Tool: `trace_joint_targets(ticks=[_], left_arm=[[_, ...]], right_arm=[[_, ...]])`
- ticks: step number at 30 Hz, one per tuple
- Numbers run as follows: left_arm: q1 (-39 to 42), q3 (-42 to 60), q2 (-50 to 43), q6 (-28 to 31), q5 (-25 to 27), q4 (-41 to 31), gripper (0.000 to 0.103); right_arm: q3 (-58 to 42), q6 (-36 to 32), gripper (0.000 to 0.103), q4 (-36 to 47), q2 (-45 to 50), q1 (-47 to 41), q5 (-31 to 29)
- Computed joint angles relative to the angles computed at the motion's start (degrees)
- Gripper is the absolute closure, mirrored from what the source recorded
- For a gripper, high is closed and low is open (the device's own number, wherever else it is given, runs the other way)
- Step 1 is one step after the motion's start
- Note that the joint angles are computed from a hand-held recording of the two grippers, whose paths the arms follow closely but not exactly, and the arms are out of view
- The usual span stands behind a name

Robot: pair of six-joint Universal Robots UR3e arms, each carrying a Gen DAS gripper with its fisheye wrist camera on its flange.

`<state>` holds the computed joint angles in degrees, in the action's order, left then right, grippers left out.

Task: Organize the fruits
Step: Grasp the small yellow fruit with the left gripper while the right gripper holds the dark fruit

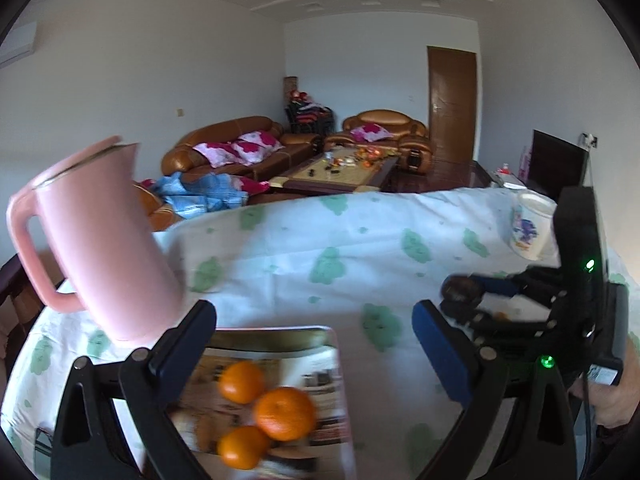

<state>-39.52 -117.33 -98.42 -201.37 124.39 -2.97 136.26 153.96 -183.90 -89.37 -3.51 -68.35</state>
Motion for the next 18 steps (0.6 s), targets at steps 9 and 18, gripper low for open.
trace_joint_targets(ticks=[9,18], left_arm=[[-5.0,17.7,-14.9,-1.3,-4.0,-5.8,0.003],[-6.6,35.5,-28.3,-1.5,-8.0,-13.2,0.004]], right_arm=[[11.9,-8.0,0.059,8.4,-16.4,-23.9,10.5],[13.4,-10.2,0.059,8.2,-15.5,-32.1,11.3]])
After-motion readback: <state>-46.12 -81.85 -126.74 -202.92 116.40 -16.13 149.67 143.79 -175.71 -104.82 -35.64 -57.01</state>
